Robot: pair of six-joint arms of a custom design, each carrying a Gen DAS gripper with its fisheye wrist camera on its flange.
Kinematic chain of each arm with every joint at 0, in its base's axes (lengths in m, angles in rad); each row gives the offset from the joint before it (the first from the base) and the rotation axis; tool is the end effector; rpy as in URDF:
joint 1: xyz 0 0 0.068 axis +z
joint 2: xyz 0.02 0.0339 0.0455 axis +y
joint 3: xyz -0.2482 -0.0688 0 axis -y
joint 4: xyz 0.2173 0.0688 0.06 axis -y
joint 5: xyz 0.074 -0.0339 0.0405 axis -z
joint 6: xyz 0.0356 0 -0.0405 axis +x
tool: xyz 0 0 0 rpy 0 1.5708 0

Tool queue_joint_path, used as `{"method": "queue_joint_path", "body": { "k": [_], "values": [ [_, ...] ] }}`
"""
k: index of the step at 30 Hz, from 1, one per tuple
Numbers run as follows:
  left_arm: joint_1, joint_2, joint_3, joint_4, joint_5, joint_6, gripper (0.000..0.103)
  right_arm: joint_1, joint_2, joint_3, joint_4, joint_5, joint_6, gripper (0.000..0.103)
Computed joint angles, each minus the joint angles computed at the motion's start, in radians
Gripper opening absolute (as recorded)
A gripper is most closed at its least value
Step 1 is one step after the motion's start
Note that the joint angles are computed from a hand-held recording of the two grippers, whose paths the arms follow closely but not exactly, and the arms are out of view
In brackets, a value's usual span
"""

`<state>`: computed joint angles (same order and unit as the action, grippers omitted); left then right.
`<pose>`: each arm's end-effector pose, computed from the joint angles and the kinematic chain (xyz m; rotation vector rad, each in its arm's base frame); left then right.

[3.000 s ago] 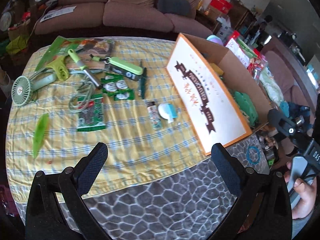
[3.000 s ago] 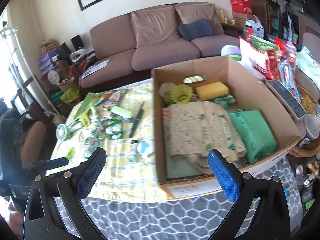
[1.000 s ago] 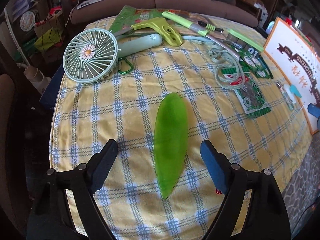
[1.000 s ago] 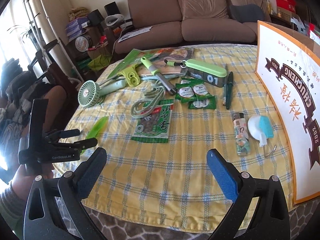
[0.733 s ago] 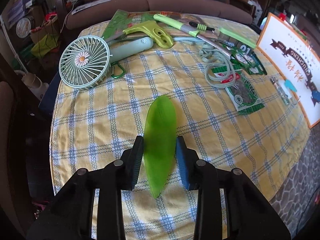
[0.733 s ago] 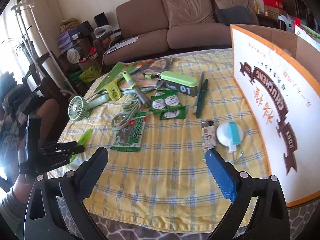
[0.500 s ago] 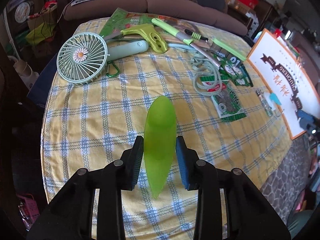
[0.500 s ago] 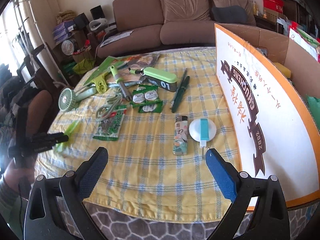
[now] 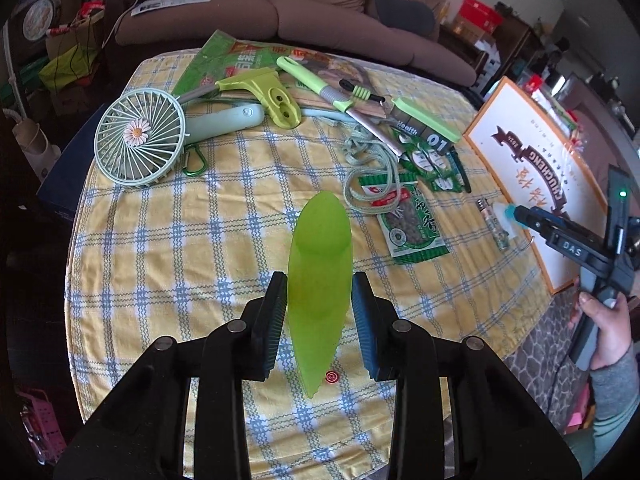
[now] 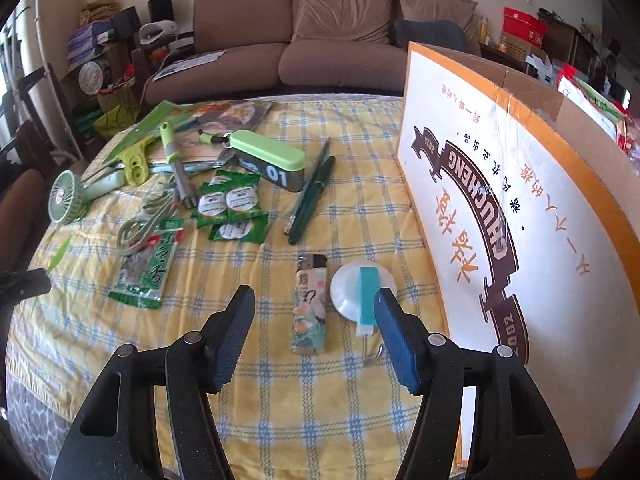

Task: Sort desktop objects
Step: 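Grasp the white round item with teal handle using the right gripper, then carry both held items into the cardboard box and open both grippers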

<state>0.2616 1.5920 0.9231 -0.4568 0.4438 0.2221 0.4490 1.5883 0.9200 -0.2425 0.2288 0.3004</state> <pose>0.2731 0.0573 0.1782 0.0806 2.5786 -0.4247 0.2726 0.1224 0.1883 -0.0856 2.4477 0.0451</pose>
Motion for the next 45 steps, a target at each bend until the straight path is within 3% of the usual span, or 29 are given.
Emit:
{"method": "queue_joint_path", "body": {
  "k": [3, 7, 10, 11, 19, 24, 29, 33, 39, 45],
  "values": [
    [-0.007, -0.009, -0.002, 0.001, 0.004, -0.006, 0.030, -0.030, 0.074, 0.043, -0.001, 0.030, 0.012, 0.044],
    [-0.015, -0.009, -0.001, 0.001, 0.004, -0.007, 0.030, -0.087, 0.153, 0.063, 0.009, 0.001, 0.034, 0.038],
    [-0.025, -0.009, -0.002, 0.001, 0.003, -0.009, 0.030, -0.102, 0.125, 0.014, 0.074, -0.017, 0.031, 0.033],
    [-0.029, -0.010, -0.003, 0.000, 0.005, -0.011, 0.030, -0.096, 0.115, 0.011, 0.072, -0.005, 0.022, 0.012],
    [-0.090, -0.090, -0.026, -0.026, 0.015, -0.030, 0.030, -0.082, -0.032, -0.033, 0.019, -0.066, -0.007, 0.012],
    [-0.227, -0.183, 0.022, -0.107, 0.028, -0.136, 0.030, -0.048, -0.221, -0.035, -0.079, -0.140, -0.003, 0.012],
    [-0.456, -0.202, 0.226, -0.209, -0.001, -0.305, 0.030, -0.064, -0.401, 0.070, -0.265, -0.187, -0.038, 0.012],
    [-0.673, -0.101, 0.471, -0.278, -0.101, -0.424, 0.030, -0.209, -0.483, 0.197, -0.428, -0.284, -0.108, 0.012],
    [-0.908, 0.188, 0.870, -0.366, -0.177, -0.579, 0.030, -0.561, -0.452, 0.332, -0.609, -0.461, -0.298, 0.012],
    [-1.033, 0.457, 1.156, -0.429, -0.248, -0.672, 0.030, -0.829, -0.353, 0.344, -0.613, -0.575, -0.446, 0.012]
  ]
}}
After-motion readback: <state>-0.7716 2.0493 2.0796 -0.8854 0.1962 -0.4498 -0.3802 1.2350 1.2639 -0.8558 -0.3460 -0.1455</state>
